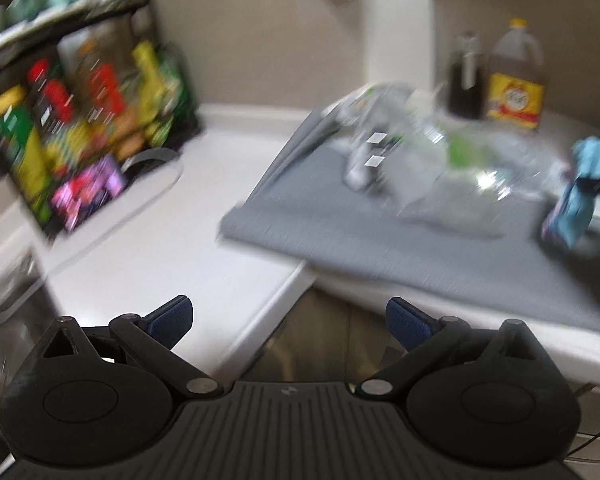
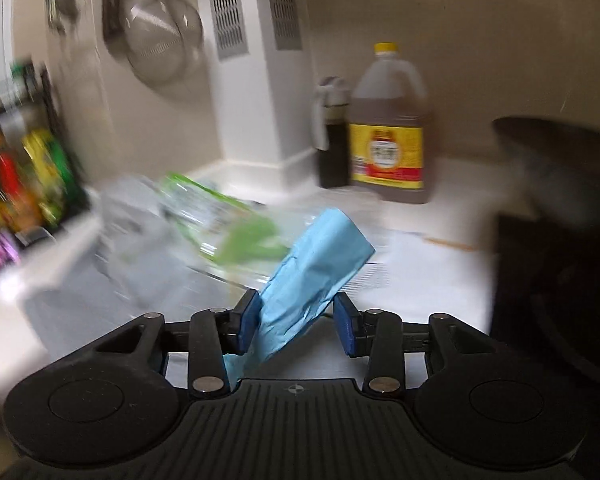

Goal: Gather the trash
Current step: 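Close the right gripper on the blue rubber glove, then grasp the white plastic tray with the left gripper while the right gripper holds the glove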

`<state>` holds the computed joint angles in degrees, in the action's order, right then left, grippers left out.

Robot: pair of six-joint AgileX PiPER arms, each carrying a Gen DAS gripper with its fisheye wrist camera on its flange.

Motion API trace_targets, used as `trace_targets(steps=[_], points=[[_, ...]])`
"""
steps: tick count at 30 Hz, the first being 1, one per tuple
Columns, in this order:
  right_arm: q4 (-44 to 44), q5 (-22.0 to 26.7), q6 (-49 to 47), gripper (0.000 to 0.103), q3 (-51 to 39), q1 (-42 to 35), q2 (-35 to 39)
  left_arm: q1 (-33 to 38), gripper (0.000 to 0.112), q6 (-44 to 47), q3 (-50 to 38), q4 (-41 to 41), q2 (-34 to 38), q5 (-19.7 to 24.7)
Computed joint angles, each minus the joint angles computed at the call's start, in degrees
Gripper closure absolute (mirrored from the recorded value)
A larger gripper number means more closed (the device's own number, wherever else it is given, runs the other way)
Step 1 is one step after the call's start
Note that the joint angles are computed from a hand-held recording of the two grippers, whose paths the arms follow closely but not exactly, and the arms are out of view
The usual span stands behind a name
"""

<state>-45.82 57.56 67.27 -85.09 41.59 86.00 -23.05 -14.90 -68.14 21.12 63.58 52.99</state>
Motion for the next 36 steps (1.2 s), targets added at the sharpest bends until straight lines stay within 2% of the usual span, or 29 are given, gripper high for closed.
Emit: trace_targets(steps=[1, 3, 5, 7, 10, 13, 18, 20, 25, 32, 36], points=[[-0.22, 0.59, 0.06, 0.056, -0.10, -0.71, 0.78, -0.41, 0.010, 1.61, -1.56, -1.23, 1.34, -1.16], [2.04, -1.68, -0.55, 0.053, 0.29, -3.71, 2.01, -0.70, 0.010, 6.76, -5.54, -5.75, 4.60, -2.91], [4.30, -3.53, 1.25, 0.040, 0.61, -6.14, 3.40, -0.91, 0.010, 12.64, -10.27, -10.91, 8.47, -4.10], [3.88, -4.73, 4.84, 0.016, 1.70, -6.74, 4.20, -1.43, 0.010, 18.17, -15.33, -15.24, 12.97, -5.08], [0.78, -9.06, 10.60, 0.010, 5.95, -6.24, 3.30, -3.08, 0.010, 20.97, -24.36, -17.09, 21.29, -4.02], [-2.91, -11.11, 13.51, 0.004, 8.76, -5.38, 3.23, -4.20, 0.010, 21.59, -32.83, -16.72, 29.97, -2.11], [-4.81, -9.33, 13.65, 0.001, 9.75, -3.74, 3.97, -6.83, 0.010, 19.07, -42.19, -8.35, 41.97, -0.97], [-3.39, -11.31, 12.78, 0.000, 10.49, -4.36, 3.37, -8.08, 0.010, 19.14, -43.86, -4.44, 44.99, -1.28], [-1.05, -14.76, 13.00, 0.000, 12.07, -6.12, 2.33, -11.38, 0.010, 19.17, -38.39, 6.29, 45.67, -8.76], [-0.12, -15.71, 12.97, 0.000, 12.39, -6.66, 2.20, -11.75, 0.010, 21.98, -39.67, 7.84, 49.50, -9.28], [0.16, -15.77, 12.73, 0.000, 12.27, -6.80, 2.26, -9.27, 0.010, 21.24, -42.85, 9.75, 53.00, -6.96]])
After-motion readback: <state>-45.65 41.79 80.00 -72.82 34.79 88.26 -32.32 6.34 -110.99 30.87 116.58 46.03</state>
